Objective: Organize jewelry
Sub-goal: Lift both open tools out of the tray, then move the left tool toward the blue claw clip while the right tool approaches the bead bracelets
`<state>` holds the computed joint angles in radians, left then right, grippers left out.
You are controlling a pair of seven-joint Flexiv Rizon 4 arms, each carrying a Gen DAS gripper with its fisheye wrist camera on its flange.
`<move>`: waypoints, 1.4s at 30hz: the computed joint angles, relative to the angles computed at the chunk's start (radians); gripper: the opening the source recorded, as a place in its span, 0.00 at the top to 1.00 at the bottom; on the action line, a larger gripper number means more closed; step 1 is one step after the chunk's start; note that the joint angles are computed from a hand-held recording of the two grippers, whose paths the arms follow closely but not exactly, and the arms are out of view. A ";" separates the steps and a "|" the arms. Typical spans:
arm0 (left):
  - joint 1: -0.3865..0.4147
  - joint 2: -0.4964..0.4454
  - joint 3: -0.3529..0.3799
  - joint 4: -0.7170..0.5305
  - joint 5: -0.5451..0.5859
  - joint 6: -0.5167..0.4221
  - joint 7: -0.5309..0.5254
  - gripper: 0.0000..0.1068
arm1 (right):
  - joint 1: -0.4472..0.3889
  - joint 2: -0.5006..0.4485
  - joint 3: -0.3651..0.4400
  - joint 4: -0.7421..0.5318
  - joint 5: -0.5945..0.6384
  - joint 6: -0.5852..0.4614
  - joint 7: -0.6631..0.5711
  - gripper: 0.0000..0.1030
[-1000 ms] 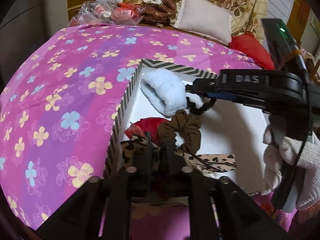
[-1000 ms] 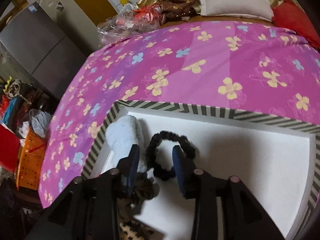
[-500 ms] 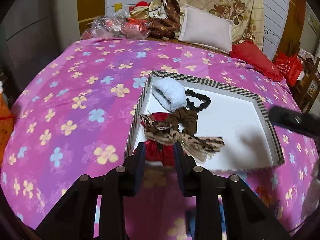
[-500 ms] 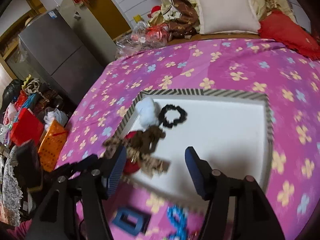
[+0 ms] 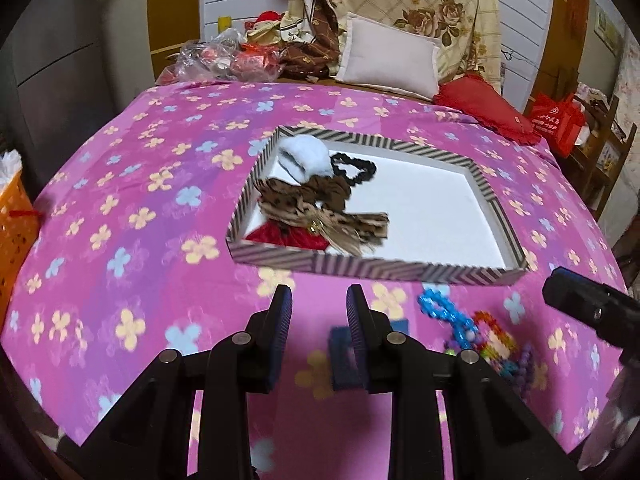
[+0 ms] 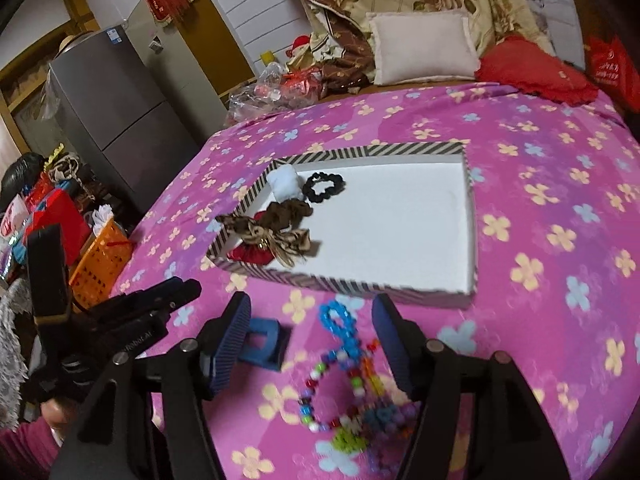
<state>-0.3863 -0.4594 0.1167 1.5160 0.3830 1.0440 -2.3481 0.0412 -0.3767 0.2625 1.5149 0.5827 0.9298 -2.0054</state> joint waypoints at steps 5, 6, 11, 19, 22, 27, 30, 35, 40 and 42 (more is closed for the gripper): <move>-0.019 0.010 -0.005 0.023 0.009 -0.003 -0.015 0.71 | -0.017 0.035 0.001 0.061 0.029 0.004 -0.016 0.27; -0.020 0.011 -0.007 0.026 0.010 -0.004 -0.017 0.71 | -0.018 0.040 -0.002 0.069 0.031 -0.001 -0.019 0.27; -0.024 0.020 -0.013 0.046 0.012 -0.001 -0.023 0.71 | -0.024 0.066 -0.017 0.109 0.041 -0.025 -0.029 0.27; -0.006 0.035 -0.034 0.091 -0.021 0.021 -0.005 0.71 | -0.001 0.098 -0.050 0.184 -0.025 0.025 -0.022 0.27; 0.003 0.037 -0.039 0.108 -0.046 0.037 0.003 0.71 | 0.001 0.103 -0.056 0.208 -0.054 0.043 -0.022 0.27; 0.023 0.032 -0.062 0.122 -0.107 0.069 0.049 0.71 | -0.014 0.099 -0.057 0.219 -0.053 0.032 -0.034 0.27; 0.031 0.021 -0.076 0.118 -0.151 0.079 0.086 0.71 | -0.017 0.102 -0.057 0.231 -0.061 0.029 -0.048 0.31; 0.038 -0.001 -0.096 0.101 -0.226 0.094 0.144 0.71 | 0.003 0.113 -0.065 0.284 -0.128 0.079 -0.054 0.38; 0.043 -0.031 -0.119 0.066 -0.300 0.087 0.204 0.71 | 0.000 0.092 -0.074 0.288 -0.149 0.108 -0.019 0.51; 0.045 -0.048 -0.127 0.039 -0.330 0.071 0.226 0.71 | 0.004 0.081 -0.079 0.291 -0.175 0.137 -0.003 0.53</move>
